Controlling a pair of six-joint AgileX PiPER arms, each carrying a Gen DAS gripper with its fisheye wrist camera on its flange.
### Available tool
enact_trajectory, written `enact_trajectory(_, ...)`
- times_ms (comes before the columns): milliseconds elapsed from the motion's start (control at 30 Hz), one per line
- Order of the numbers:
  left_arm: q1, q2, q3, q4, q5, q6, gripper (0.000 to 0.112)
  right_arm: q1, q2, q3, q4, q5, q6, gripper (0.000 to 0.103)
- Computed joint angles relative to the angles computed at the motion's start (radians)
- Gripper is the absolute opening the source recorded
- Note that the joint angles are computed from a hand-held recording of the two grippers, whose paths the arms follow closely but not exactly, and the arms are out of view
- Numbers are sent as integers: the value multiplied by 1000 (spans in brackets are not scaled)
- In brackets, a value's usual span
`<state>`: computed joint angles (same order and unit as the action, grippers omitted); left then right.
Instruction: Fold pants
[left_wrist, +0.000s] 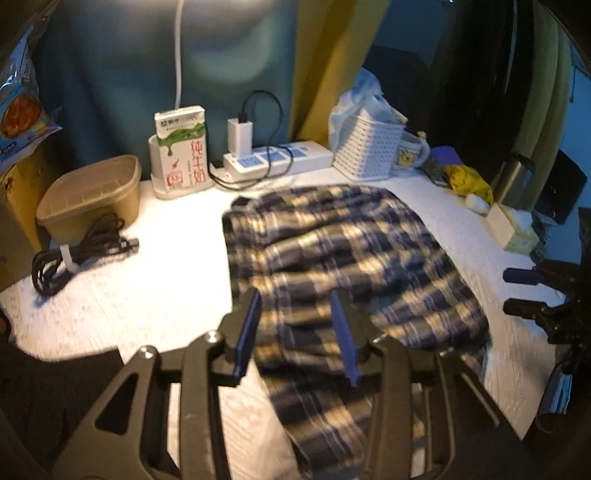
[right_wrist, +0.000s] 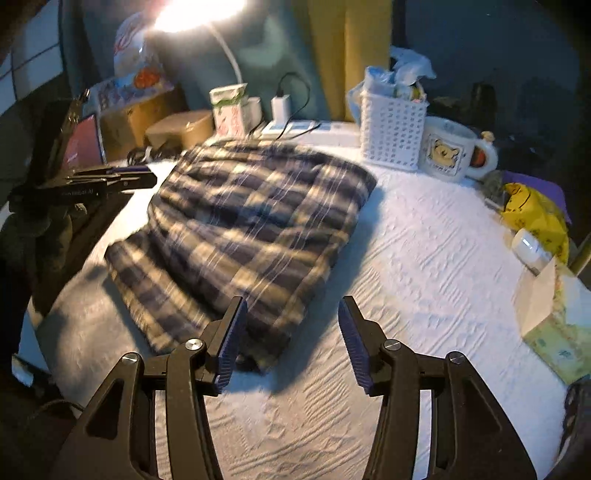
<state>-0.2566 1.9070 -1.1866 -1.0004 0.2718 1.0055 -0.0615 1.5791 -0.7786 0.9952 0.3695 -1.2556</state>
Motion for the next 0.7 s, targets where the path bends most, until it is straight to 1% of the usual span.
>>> enact_trajectory(33,1,17,-25,40,0,-36,49,-2,9,-15,-11,-2,16,58)
enact_trajectory(67,4,46,-69,121,4,-111,59,-6,19,-26,-11,-7,22,58)
enact_trajectory(100,5,71,-107,196,9,-187,67,-8,33,-43,-18,-12,36,59)
enact_trajectory(133,11,101,-150,236,22,-229,69,-8,48,-61,-33,-19,57,60)
enact_trajectory(200,29,150,-224,223,70,-222,70,-10,79,-97,-52,-28,81,62)
enact_trajectory(267,37,202,-305,262,107,-264,70,-15,113,-141,-61,-28,102,64)
enact_trajectory(367,38,286,-442,358,170,-348,70,-26,189,-232,-90,-23,160,66)
enact_trajectory(433,35,329,-515,401,208,-374,70,-31,239,-295,-117,-17,206,66)
enact_trajectory(500,23,382,-605,517,250,-461,70,-36,282,-351,-117,-2,225,66)
enact_trajectory(567,20,431,-690,573,297,-498,70,-39,331,-416,-119,26,243,67)
enact_trajectory(633,26,481,-776,580,352,-508,70,-44,398,-497,-113,78,238,67)
enact_trajectory(667,29,507,-823,578,383,-508,70,-47,443,-554,-130,116,260,67)
enact_trajectory(700,34,538,-879,573,418,-506,70,-45,470,-588,-150,136,285,67)
